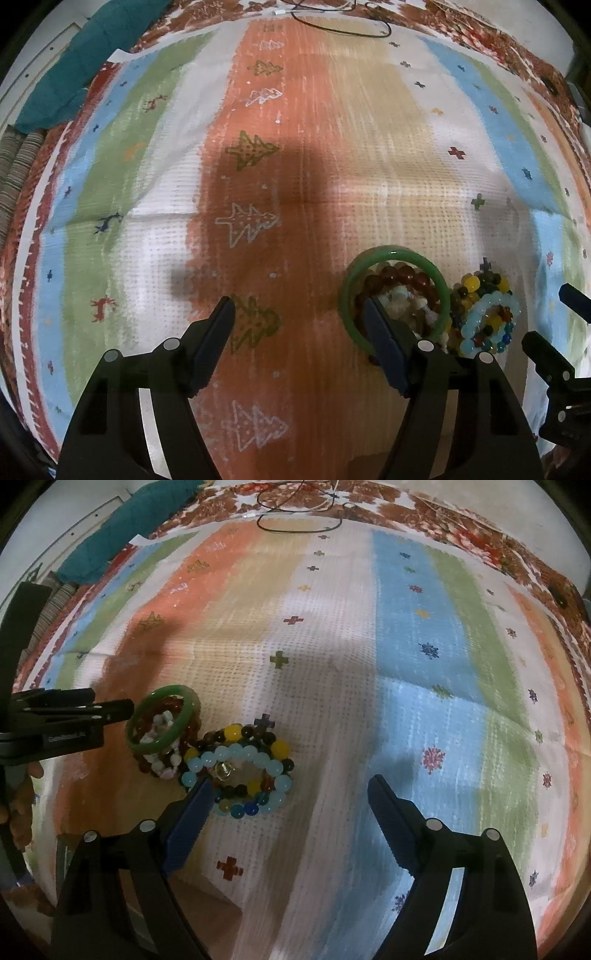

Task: Organize jewelry
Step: 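Lower both tools over the bracelet pile, opening their fingers, then grasp the green jade bangle with the left tool while the right tool grasps the light-blue bead bracelet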

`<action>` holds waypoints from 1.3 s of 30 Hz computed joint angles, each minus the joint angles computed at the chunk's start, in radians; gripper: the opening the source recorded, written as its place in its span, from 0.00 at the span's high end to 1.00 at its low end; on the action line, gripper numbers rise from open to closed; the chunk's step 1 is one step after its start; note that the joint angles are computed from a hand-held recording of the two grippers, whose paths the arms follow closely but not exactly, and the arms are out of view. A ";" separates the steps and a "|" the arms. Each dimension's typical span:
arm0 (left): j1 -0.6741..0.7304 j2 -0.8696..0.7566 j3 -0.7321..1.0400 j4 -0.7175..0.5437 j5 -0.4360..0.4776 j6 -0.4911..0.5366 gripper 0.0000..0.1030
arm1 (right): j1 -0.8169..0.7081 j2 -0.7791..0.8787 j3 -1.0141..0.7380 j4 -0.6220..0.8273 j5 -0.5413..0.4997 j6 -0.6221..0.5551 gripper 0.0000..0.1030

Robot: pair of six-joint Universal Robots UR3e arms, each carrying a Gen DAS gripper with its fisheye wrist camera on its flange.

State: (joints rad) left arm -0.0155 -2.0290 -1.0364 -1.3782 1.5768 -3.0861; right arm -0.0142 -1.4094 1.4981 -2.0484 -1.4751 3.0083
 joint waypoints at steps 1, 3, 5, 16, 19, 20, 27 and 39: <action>-0.004 -0.012 0.009 -0.002 0.010 -0.002 0.31 | 0.001 0.009 -0.008 0.004 -0.001 -0.001 0.24; -0.011 -0.031 0.014 0.006 0.022 -0.003 0.31 | 0.004 0.027 -0.021 0.010 -0.002 -0.007 0.28; -0.012 -0.039 0.007 0.018 0.032 -0.009 0.32 | 0.009 0.041 -0.029 0.011 -0.006 -0.010 0.33; -0.027 -0.080 0.028 0.035 0.051 0.009 0.45 | 0.023 0.099 -0.066 0.029 -0.004 -0.024 0.68; -0.030 -0.087 0.042 0.029 0.046 0.018 0.60 | 0.026 0.102 -0.058 0.022 0.005 -0.033 0.78; -0.031 -0.079 0.035 0.028 0.043 0.020 0.64 | 0.026 0.100 -0.053 0.018 0.004 -0.035 0.78; -0.029 -0.074 0.028 0.033 0.043 0.025 0.93 | 0.039 0.094 -0.044 0.000 -0.014 -0.052 0.80; -0.040 -0.004 0.024 0.016 0.029 0.004 0.94 | 0.043 0.050 -0.036 0.009 -0.013 -0.056 0.88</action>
